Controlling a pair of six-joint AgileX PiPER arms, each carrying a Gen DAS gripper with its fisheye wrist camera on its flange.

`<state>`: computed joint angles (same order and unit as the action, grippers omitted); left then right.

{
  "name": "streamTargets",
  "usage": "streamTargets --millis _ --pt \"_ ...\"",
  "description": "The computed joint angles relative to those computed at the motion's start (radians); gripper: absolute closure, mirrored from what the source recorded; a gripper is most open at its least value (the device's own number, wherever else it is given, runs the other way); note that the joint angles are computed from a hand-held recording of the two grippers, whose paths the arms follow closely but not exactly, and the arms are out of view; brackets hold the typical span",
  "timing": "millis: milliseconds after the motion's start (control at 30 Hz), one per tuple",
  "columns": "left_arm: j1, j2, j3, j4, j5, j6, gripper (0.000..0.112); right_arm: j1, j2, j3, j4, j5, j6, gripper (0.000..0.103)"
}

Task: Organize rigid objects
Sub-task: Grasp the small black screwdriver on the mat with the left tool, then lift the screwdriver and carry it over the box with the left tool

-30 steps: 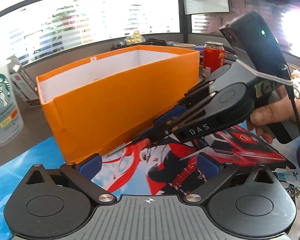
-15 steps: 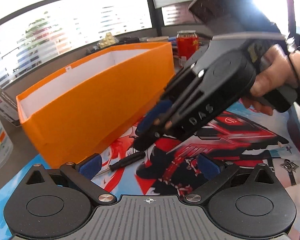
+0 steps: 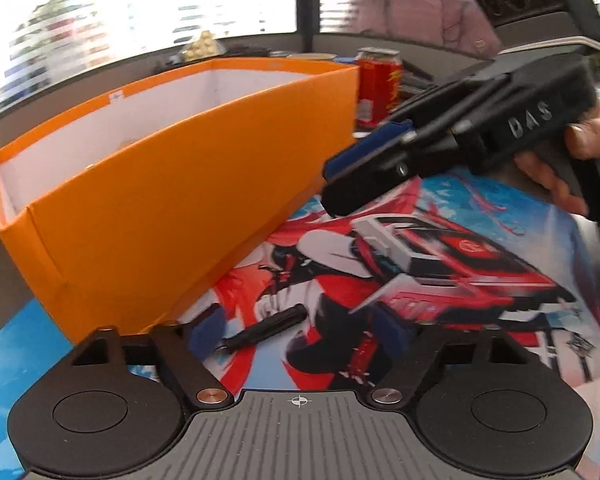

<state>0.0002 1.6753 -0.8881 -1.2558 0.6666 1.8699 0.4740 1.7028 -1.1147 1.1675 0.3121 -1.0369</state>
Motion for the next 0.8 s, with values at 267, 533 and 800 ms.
streamTargets --millis 267,533,800 --pt "0.008 -0.04 0.041 0.007 0.032 0.053 0.088 -0.012 -0.029 0.023 0.121 -0.004 -0.093 0.06" --pt "-0.129 -0.132 0.123 -0.017 -0.181 -0.064 0.106 -0.012 -0.065 0.058 0.227 -0.019 -0.179 0.06" --pt "-0.129 -0.215 0.184 -0.144 -0.183 -0.035 0.106 -0.016 -0.131 0.127 0.435 -0.023 -0.363 0.06"
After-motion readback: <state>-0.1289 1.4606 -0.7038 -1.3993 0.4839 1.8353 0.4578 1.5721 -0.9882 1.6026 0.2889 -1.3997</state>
